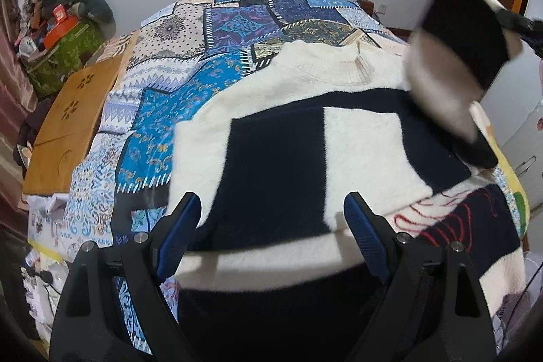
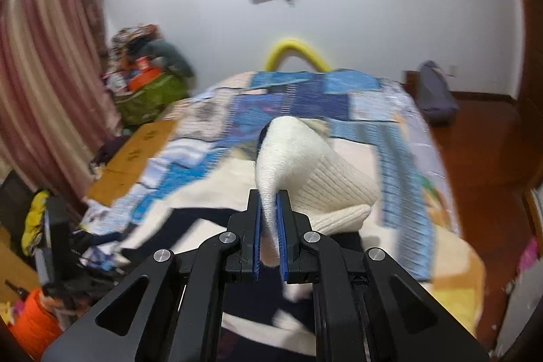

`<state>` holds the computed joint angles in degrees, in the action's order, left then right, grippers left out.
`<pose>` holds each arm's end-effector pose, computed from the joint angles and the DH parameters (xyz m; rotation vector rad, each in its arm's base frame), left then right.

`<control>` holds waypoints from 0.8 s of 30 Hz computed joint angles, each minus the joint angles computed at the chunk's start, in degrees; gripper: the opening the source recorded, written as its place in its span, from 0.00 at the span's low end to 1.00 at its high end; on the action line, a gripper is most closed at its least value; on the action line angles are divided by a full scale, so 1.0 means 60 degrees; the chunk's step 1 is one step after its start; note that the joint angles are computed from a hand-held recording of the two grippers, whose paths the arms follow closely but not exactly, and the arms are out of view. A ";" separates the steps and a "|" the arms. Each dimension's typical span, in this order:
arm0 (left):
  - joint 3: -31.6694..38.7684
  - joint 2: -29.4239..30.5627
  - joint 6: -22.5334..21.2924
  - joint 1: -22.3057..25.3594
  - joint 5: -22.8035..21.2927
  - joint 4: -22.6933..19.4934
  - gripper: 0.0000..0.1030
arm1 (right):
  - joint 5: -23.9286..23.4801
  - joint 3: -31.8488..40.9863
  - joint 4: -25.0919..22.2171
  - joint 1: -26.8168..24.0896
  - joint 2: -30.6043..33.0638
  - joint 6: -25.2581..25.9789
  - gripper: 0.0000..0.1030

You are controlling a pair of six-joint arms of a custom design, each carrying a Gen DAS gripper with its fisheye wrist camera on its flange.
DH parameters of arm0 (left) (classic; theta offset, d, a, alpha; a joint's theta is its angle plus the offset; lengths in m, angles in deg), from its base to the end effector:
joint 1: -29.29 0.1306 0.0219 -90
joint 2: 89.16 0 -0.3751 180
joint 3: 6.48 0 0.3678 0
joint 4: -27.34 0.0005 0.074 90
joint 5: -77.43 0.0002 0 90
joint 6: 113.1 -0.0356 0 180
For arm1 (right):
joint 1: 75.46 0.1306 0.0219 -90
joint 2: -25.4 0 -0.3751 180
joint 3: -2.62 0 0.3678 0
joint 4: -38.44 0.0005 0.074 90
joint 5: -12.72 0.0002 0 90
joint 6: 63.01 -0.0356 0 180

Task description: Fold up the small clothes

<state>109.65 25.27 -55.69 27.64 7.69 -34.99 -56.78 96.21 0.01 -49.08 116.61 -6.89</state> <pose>0.5966 -0.0300 0.3893 0.8633 2.3978 -0.2604 0.4393 0.2034 0.4576 0.3386 2.1357 0.2134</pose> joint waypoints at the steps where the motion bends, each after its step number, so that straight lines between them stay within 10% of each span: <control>1: 0.0021 0.0002 -0.0018 0.0058 0.0081 -0.0068 0.84 | -0.0172 0.0346 0.0052 0.0072 0.0312 0.0070 0.08; 11: -0.0204 -0.0189 -0.0409 0.0362 0.0369 -0.0440 0.84 | -0.1460 0.2130 -0.0095 0.0381 0.2020 0.0511 0.21; 24: 0.0531 0.0201 0.0318 -0.0702 0.0337 -0.0706 0.84 | 0.0377 -0.0183 -0.1626 -0.0216 0.0535 0.0419 0.36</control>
